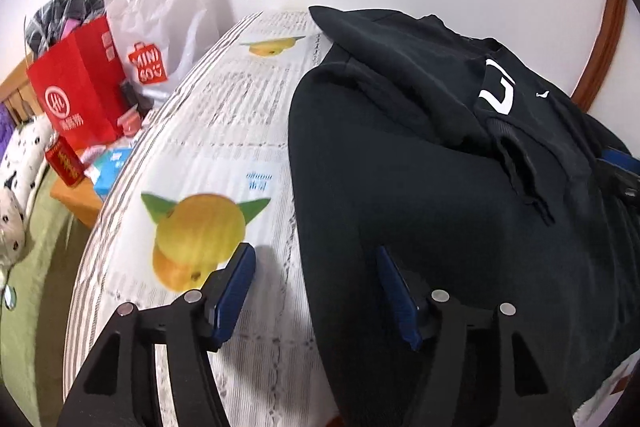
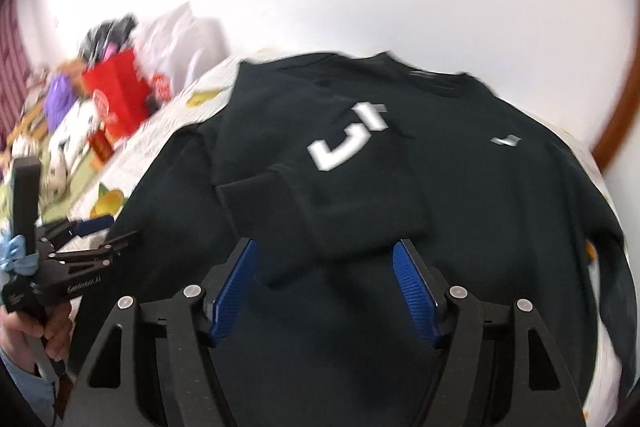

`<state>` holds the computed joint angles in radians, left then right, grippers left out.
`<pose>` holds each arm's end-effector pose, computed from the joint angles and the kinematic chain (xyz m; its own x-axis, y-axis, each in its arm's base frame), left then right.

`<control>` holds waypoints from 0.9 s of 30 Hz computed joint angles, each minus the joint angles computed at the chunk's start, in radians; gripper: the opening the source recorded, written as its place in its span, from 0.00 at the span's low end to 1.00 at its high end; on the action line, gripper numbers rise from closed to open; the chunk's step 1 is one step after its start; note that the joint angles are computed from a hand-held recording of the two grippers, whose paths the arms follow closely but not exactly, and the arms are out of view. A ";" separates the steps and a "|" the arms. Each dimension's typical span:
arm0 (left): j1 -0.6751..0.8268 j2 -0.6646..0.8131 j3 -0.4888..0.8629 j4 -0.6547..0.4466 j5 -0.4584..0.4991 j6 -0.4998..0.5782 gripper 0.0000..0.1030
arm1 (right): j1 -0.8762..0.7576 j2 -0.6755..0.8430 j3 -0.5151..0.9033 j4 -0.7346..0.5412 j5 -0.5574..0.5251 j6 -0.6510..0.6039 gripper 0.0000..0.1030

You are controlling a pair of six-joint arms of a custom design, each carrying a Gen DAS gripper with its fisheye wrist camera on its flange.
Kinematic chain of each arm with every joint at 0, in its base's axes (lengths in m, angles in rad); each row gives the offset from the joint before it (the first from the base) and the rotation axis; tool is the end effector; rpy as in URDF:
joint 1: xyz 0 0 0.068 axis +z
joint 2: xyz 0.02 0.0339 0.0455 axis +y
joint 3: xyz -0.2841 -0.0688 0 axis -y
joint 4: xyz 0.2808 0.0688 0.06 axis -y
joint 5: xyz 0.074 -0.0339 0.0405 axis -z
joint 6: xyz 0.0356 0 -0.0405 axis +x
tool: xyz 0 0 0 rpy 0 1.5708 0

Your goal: Fold small clothes

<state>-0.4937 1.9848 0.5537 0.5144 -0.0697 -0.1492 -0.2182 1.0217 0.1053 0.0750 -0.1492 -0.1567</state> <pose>0.2649 -0.1397 0.0170 -0.7558 0.2383 -0.6099 0.3267 0.9444 -0.0358 0.1603 -0.0301 0.0881 -0.7373 0.0054 -0.6755 0.0023 1.0000 0.0055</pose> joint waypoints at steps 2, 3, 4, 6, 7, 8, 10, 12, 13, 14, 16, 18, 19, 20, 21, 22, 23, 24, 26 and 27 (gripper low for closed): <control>-0.002 0.010 0.004 0.012 -0.003 -0.002 0.63 | 0.099 0.200 0.046 0.129 0.045 0.025 0.68; -0.005 0.017 0.004 0.024 -0.011 -0.004 0.66 | 0.137 0.284 0.072 0.170 0.056 0.033 0.68; -0.011 0.028 0.000 0.048 -0.025 -0.004 0.69 | 0.167 0.362 0.097 0.208 0.062 0.036 0.68; -0.022 0.033 -0.001 0.057 -0.047 -0.007 0.72 | 0.219 0.490 0.145 0.271 0.093 0.043 0.68; -0.016 0.033 -0.001 0.054 -0.039 -0.009 0.73 | 0.236 0.540 0.163 0.296 0.111 0.048 0.68; -0.007 0.032 -0.002 0.056 -0.024 -0.010 0.73 | 0.244 0.586 0.181 0.316 0.120 0.049 0.68; -0.007 0.031 -0.003 0.057 -0.021 -0.013 0.74 | 0.246 0.659 0.220 0.339 0.131 0.056 0.66; -0.012 0.032 0.000 0.052 -0.033 -0.012 0.75 | 0.221 0.676 0.226 0.353 0.110 0.038 0.45; -0.013 0.033 0.000 0.051 -0.036 -0.013 0.76 | 0.199 0.654 0.221 0.340 0.089 0.008 0.30; -0.012 0.034 0.001 0.051 -0.035 -0.014 0.76 | 0.159 0.626 0.218 0.315 0.023 -0.026 0.05; -0.011 0.035 0.002 0.051 -0.034 -0.014 0.77 | 0.056 0.549 0.217 0.227 -0.122 -0.074 0.04; -0.009 0.036 0.002 0.051 -0.034 -0.013 0.77 | -0.028 0.474 0.200 0.217 -0.139 -0.102 0.04; -0.008 0.037 0.002 0.051 -0.034 -0.012 0.77 | -0.087 0.432 0.199 0.207 -0.141 -0.125 0.04; -0.009 0.037 0.002 0.051 -0.035 -0.012 0.77 | -0.138 0.412 0.209 0.186 -0.160 -0.143 0.04; -0.009 0.037 0.002 0.051 -0.035 -0.012 0.78 | -0.211 0.399 0.230 0.158 -0.198 -0.164 0.04; -0.008 0.037 0.003 0.050 -0.035 -0.011 0.78 | -0.268 0.401 0.251 0.144 -0.221 -0.176 0.04; -0.007 0.037 0.003 0.051 -0.034 -0.011 0.78 | -0.337 0.411 0.282 0.134 -0.236 -0.185 0.04; -0.008 0.037 0.004 0.050 -0.037 -0.011 0.79 | -0.386 0.426 0.308 0.131 -0.244 -0.190 0.04; -0.007 0.038 0.005 0.047 -0.039 -0.012 0.80 | -0.505 0.480 0.376 0.128 -0.274 -0.189 0.04; -0.006 0.038 0.005 0.047 -0.039 -0.011 0.80 | -0.556 0.514 0.415 0.118 -0.290 -0.188 0.04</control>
<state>-0.4998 2.0226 0.5587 0.5613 -0.1083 -0.1606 -0.7743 1.5357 0.5202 0.1926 -0.4388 -0.3451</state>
